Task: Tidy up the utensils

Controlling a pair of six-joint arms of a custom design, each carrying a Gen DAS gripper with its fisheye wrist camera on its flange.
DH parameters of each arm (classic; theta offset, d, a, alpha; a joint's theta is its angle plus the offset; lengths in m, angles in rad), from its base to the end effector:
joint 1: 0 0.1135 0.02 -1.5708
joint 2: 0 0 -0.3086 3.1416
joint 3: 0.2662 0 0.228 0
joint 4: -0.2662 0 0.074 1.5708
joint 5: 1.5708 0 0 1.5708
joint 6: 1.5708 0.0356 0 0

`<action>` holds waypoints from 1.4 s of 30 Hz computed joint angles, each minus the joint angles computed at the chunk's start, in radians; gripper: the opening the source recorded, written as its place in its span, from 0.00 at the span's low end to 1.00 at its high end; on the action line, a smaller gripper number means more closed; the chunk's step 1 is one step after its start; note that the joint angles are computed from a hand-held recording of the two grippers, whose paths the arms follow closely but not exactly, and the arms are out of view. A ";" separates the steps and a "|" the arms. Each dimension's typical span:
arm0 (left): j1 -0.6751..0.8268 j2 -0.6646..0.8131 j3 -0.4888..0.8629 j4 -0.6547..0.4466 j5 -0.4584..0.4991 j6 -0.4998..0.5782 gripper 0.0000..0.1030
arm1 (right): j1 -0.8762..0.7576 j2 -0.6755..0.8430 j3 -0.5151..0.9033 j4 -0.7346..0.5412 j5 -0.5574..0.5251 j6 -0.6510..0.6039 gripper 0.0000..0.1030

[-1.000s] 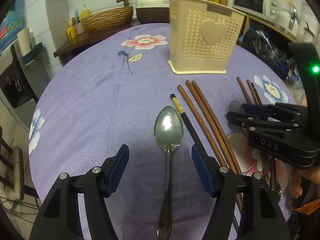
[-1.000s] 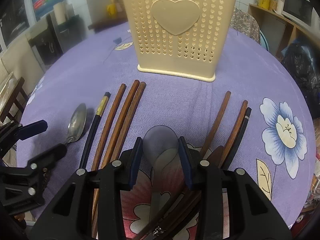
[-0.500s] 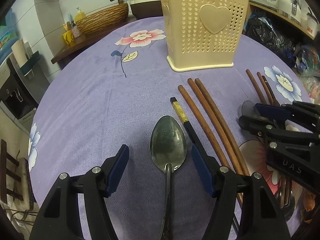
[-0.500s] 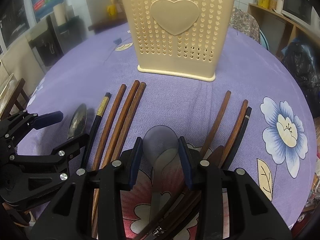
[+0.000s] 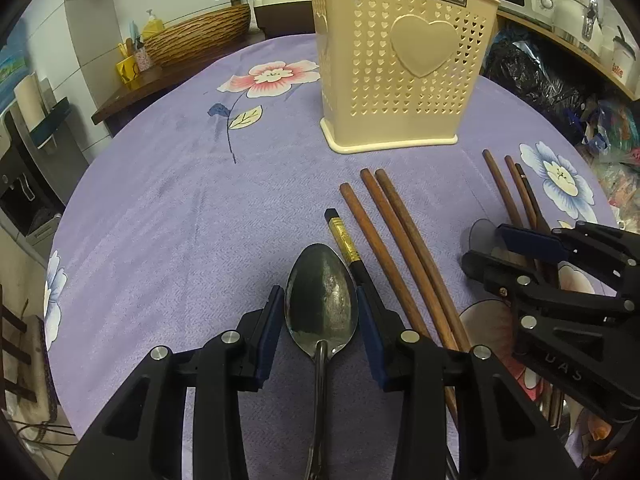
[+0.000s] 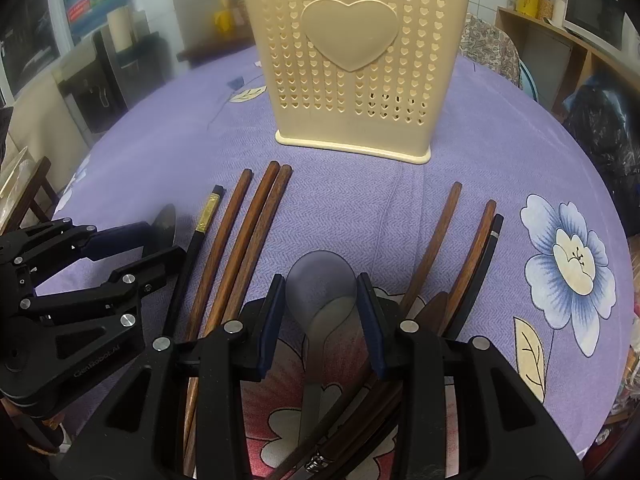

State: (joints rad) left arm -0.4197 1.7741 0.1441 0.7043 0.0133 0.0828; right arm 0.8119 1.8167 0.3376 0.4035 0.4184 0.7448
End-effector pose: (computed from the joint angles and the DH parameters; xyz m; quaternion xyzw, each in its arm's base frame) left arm 0.1779 -0.0799 0.1050 0.2378 0.9181 -0.0594 0.3114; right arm 0.1657 0.1538 0.1055 0.0191 0.9495 0.0249 0.3121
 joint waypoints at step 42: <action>0.190 -0.562 0.156 -0.405 0.235 -0.037 0.33 | 0.194 -0.565 0.066 -0.372 0.277 -0.028 0.36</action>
